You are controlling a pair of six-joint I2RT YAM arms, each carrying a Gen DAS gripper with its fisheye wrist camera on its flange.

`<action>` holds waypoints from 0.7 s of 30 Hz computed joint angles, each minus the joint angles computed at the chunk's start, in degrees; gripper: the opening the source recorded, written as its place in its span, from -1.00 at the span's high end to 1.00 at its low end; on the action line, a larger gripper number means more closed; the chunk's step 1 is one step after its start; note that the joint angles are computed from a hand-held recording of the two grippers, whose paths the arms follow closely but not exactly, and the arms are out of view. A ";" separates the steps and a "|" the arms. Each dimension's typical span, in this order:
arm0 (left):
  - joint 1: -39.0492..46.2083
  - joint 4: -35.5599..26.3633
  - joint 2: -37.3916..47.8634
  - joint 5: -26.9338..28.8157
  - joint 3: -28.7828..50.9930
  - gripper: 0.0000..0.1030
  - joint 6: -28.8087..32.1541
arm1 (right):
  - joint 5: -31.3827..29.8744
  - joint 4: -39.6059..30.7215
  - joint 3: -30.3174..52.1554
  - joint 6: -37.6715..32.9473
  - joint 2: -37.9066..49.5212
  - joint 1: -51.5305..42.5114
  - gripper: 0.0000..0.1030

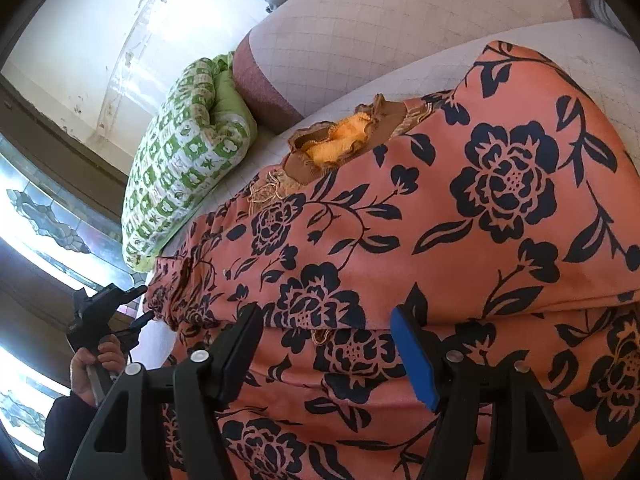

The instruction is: Fold small clothes

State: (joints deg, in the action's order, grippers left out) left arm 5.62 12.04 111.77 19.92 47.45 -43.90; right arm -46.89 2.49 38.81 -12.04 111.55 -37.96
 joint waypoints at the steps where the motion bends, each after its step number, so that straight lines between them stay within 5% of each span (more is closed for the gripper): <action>1: -0.17 1.37 -0.32 -0.52 -1.02 -0.04 -0.79 | -0.02 0.03 -0.03 -0.10 -0.10 -0.02 -0.35; 16: 0.03 0.69 3.60 -3.68 3.68 -0.03 -2.13 | -0.75 -1.40 0.72 -1.27 0.29 -0.99 -0.35; 17: -0.22 1.08 3.45 -3.90 3.48 0.01 -2.14 | -0.64 -1.17 0.56 -1.35 0.17 -0.89 -0.35; 19: -0.97 1.15 4.45 -2.62 4.58 0.64 -2.40 | -0.15 -0.50 0.12 -1.24 -0.08 -0.62 -0.35; 21: -2.25 -0.74 5.17 -2.90 6.20 0.81 -2.25 | 0.12 0.18 -0.25 -1.12 -0.23 -0.62 -0.35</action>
